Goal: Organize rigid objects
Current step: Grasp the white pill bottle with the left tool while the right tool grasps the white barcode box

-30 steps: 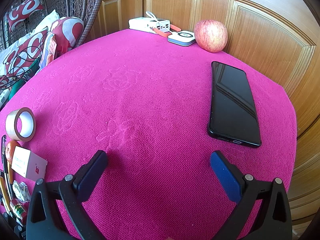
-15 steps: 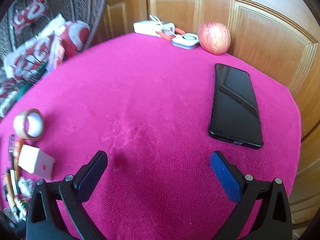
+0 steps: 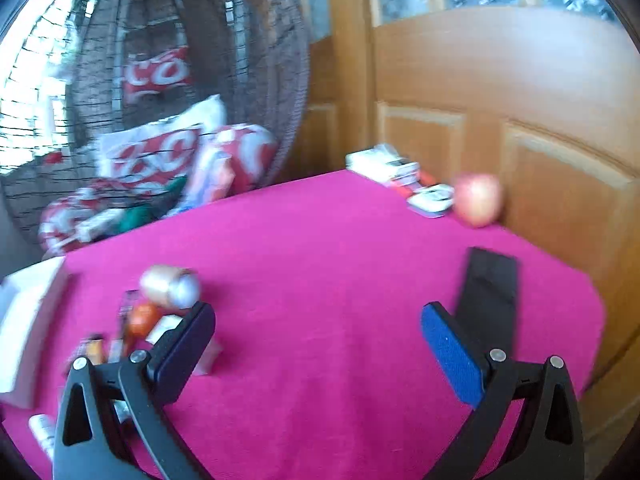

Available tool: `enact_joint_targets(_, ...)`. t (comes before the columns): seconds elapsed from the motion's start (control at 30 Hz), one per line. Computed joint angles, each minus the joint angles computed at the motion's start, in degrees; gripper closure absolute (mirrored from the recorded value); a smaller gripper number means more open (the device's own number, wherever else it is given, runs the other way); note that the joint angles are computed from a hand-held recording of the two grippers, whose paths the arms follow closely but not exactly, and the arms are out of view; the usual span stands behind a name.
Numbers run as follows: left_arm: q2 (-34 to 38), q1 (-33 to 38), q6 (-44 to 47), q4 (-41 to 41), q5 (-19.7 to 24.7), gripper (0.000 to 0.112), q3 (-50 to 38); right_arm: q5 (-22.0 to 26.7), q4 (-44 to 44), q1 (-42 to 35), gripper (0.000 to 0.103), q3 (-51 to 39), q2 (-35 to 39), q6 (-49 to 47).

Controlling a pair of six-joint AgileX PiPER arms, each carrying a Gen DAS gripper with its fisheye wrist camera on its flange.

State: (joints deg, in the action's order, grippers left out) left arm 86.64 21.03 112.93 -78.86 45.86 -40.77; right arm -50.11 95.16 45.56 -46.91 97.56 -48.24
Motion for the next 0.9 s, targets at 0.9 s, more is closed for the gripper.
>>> enact_joint_targets(0.9,7.33,-10.33,-4.77,6.30,-13.97,0.030,4.02,28.06,1.08,-9.64,0.002,-15.14,10.81,-24.40)
